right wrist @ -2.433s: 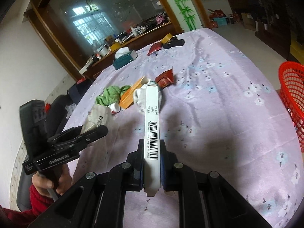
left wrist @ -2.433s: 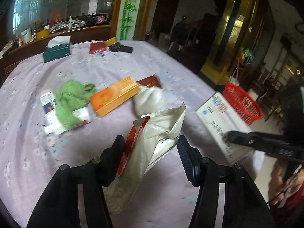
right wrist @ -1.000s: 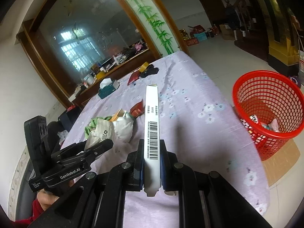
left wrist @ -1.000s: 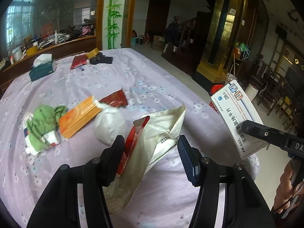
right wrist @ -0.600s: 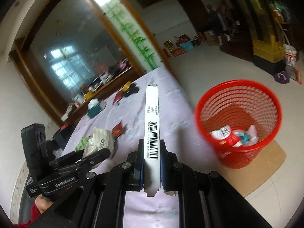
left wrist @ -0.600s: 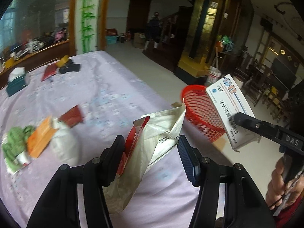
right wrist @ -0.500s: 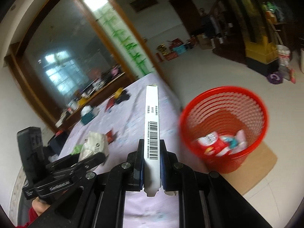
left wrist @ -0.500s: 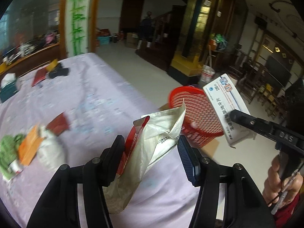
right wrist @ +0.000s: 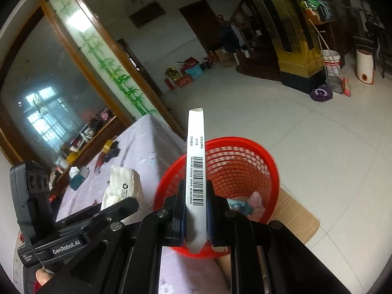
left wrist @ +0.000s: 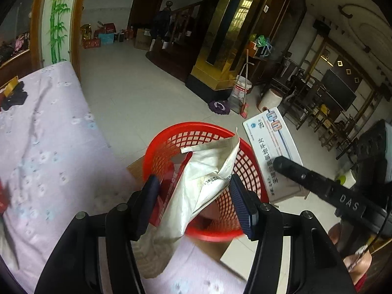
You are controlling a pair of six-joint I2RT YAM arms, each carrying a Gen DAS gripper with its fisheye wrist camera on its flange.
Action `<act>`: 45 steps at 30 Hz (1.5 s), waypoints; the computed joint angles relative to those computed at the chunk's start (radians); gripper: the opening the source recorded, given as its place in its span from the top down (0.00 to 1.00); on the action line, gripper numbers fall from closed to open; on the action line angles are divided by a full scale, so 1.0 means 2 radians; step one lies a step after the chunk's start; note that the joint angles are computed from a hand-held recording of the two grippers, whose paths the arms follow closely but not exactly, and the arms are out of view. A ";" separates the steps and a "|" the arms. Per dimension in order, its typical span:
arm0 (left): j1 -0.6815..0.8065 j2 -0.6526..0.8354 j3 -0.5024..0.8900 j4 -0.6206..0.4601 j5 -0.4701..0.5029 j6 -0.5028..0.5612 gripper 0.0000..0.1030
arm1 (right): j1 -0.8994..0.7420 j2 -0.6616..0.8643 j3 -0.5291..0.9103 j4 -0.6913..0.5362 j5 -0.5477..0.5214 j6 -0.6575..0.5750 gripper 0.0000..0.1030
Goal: Collect trash
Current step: 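Carry both items to the red wastebasket and open both tools to drop them, then move both open tools back over the trash on the table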
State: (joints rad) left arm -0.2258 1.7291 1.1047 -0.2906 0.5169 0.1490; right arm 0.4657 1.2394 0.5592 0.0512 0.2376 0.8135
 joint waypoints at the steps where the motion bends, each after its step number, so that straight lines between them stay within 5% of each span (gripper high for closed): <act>1: -0.006 0.015 0.010 0.003 -0.005 -0.005 0.41 | -0.007 0.004 0.000 0.000 -0.004 -0.004 0.84; 3: -0.010 0.033 0.023 0.003 -0.003 -0.014 0.36 | -0.023 0.021 0.007 0.003 -0.013 -0.011 0.84; 7: -0.005 0.044 0.026 0.003 0.014 -0.024 0.30 | -0.035 0.023 0.002 0.012 -0.019 -0.012 0.44; 10: 0.002 0.022 0.004 0.015 0.009 -0.019 0.30 | -0.017 -0.002 -0.003 -0.001 0.009 -0.013 0.44; 21: 0.100 -0.126 -0.121 0.033 -0.010 0.054 0.25 | 0.161 0.038 0.110 -0.223 0.261 0.051 0.10; 28: 0.188 -0.170 -0.159 0.020 0.005 0.111 0.25 | 0.236 0.132 0.211 -0.350 0.341 0.121 0.07; 45: 0.384 -0.166 -0.152 -0.023 0.066 0.217 0.25 | 0.294 0.256 0.348 -0.380 0.346 0.114 0.07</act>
State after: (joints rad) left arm 0.5419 1.3971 0.8005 -0.3375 0.6486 0.5827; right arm 1.0533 1.7518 1.2553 -0.7097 0.9305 1.0411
